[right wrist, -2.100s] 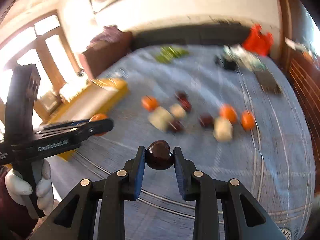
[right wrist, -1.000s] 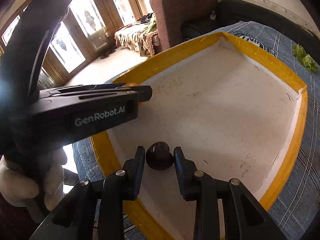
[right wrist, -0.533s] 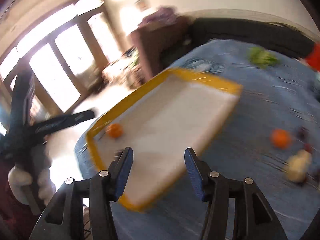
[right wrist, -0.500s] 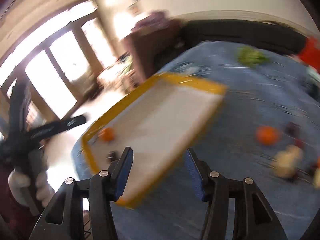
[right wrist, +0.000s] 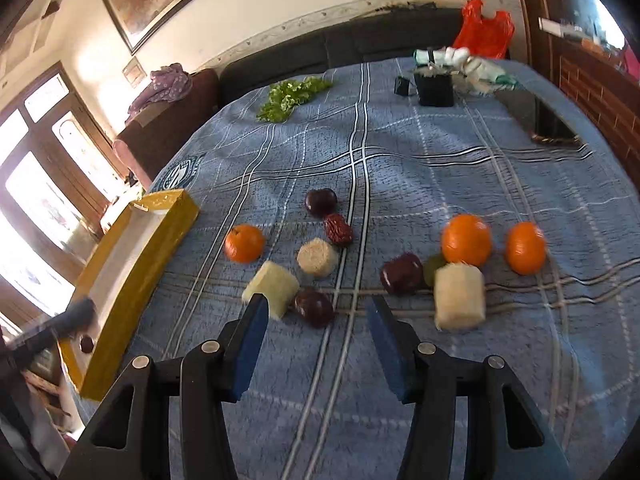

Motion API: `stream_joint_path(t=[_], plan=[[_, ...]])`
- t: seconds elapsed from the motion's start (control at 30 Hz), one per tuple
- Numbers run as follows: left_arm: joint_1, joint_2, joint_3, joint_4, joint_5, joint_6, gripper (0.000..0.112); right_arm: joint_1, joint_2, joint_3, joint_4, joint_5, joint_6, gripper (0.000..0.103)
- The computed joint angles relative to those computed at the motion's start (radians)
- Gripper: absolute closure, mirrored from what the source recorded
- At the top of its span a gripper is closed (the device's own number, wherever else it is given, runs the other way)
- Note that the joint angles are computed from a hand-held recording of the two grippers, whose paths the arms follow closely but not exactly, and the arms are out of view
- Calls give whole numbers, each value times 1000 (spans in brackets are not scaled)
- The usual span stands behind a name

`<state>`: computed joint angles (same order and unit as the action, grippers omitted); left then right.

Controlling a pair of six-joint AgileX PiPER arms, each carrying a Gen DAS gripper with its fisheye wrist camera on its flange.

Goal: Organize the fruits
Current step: 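Grasp a white cylindrical chunk with the left gripper while the right gripper grasps another dark plum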

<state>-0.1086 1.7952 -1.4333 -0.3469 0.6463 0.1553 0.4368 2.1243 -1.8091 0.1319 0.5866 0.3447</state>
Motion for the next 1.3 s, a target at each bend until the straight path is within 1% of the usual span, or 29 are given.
stream_joint_path(t=[0.03,0.07,0.1,0.13,0.17,0.27,0.4,0.47,0.57,0.63,0.67,0.7,0.8,0.9,0.97,1.03,1.1,1.23,1.3], plan=[[-11,11,-1,10,-9,-6,59,-9,25,-38,15,14,-10,47],[-21,29,-13,21,-9,-17,59,-13,39,-53,26,8,-19,47],[-26,50,-33,14,-1,-18,59,-23,36,-28,69,-23,-66,47],[-27,73,-56,-11,10,-9,59,-31,3,37,126,-56,-129,47],[-25,104,-90,-39,26,2,59,-36,-4,62,189,-70,-205,47],[-10,191,-199,-125,81,27,59,-31,11,68,256,-61,-328,47],[-6,288,-325,-206,139,37,59,-4,54,18,146,-41,-285,47],[-23,344,-401,-181,163,-1,59,3,76,-10,105,-34,-259,47],[-51,422,-513,-152,209,-22,59,2,72,0,145,-47,-304,59],[-72,476,-596,-124,244,-43,59,9,73,2,102,-45,-266,70],[-83,504,-643,-104,263,-58,59,9,77,-5,98,-32,-261,78],[-94,532,-689,-82,285,-72,59,6,79,-12,112,-19,-273,78],[-121,605,-814,-9,355,-119,59,19,58,18,67,-31,-242,78],[-144,593,-784,46,312,-117,60,18,55,26,73,-35,-247,78],[-166,570,-742,122,273,-147,80,15,57,28,93,-37,-263,77],[-165,542,-684,121,234,-134,80,11,57,30,112,-39,-274,77],[-157,512,-632,113,214,-141,80,8,58,30,127,-39,-284,77],[-129,373,-425,78,111,-114,79,12,55,33,113,-44,-272,78],[-107,306,-346,56,73,-105,79,13,48,44,110,-57,-272,78]])
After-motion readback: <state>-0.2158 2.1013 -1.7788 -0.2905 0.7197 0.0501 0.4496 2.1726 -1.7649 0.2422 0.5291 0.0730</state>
